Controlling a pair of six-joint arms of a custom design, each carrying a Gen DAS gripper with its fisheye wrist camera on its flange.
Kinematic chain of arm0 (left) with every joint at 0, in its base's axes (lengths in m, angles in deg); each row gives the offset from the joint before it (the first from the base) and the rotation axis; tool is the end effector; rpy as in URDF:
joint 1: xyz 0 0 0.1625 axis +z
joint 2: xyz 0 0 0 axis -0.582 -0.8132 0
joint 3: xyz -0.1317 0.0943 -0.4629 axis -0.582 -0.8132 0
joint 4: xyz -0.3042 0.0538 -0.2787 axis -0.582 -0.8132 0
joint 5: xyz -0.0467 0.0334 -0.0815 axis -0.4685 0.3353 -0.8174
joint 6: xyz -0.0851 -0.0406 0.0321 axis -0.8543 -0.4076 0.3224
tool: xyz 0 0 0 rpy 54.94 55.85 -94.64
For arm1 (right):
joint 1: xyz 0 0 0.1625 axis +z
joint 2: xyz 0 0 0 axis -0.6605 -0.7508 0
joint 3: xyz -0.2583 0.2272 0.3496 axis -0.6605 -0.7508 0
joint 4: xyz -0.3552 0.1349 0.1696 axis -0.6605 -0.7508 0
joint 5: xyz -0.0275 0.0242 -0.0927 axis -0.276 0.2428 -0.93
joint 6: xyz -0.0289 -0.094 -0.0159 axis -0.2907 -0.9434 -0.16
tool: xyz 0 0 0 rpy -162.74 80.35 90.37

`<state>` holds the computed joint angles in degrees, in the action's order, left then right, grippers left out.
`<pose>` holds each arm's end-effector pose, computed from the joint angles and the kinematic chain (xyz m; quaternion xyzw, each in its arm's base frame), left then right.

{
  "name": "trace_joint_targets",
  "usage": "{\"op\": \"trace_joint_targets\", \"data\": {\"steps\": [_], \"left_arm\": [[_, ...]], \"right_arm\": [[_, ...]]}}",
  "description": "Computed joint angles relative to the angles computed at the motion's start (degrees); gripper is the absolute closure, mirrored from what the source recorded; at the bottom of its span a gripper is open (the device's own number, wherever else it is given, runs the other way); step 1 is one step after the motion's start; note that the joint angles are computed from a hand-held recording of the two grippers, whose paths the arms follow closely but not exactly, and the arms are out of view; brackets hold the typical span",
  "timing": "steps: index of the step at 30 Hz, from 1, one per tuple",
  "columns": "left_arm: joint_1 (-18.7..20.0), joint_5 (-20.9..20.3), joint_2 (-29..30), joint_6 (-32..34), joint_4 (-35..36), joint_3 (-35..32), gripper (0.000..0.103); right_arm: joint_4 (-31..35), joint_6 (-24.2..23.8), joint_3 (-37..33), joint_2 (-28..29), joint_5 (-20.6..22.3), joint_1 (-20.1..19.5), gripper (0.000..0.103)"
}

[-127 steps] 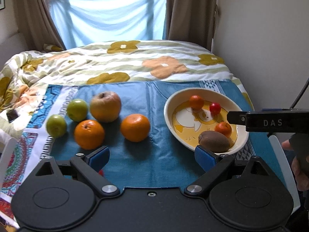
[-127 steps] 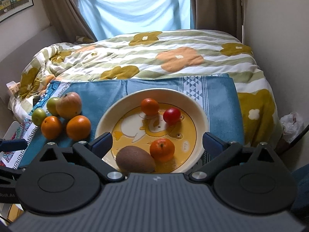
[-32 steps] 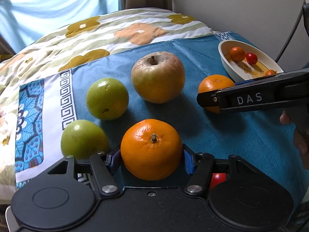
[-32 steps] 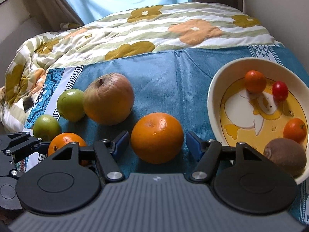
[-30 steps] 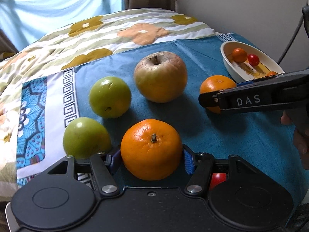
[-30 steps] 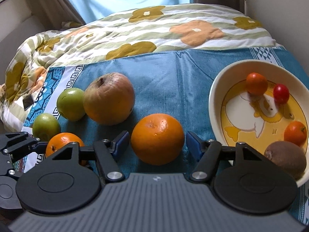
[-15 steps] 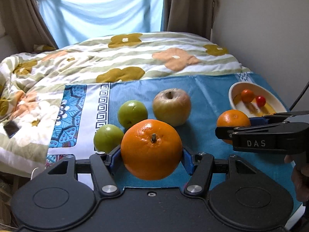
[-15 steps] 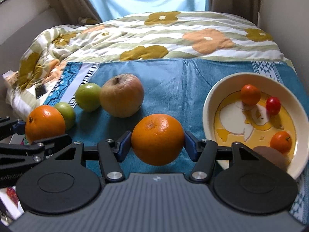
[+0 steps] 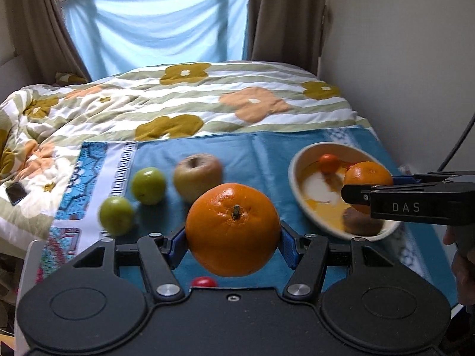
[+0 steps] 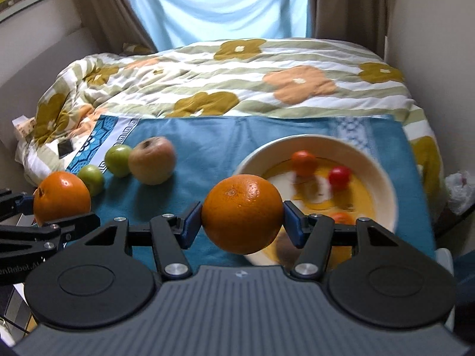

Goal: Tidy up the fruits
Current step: 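Carry both oranges with both tools over the duck bowl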

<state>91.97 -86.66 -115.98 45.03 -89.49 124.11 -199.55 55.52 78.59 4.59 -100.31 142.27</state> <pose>-0.2297 -0.6954 0.1693 0.3077 0.8722 -0.2665 0.2711 0.2075 -0.6810 0.1704 0.0934 -0.8729 0.3686 0.3058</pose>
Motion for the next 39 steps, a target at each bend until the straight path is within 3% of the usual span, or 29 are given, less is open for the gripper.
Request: {"op": "trace_joint_targets", "data": {"steps": [13,29,39], "left_arm": [[-3.4,-0.8,8.4,0.9,-1.4,-5.2,0.037],[-1.7,-0.8,18.3,4.7,4.7,-16.9,0.037],[-0.7,-0.4,20.9,2.0,10.6,-21.6,0.036]], "right_arm": [[-2.0,-5.4,4.4,-6.0,2.6,-5.0,0.03],[-4.5,-5.2,4.2,-6.3,4.9,-9.3,0.03],[-4.2,-2.7,4.0,-6.3,4.9,-10.4,0.03]]}}
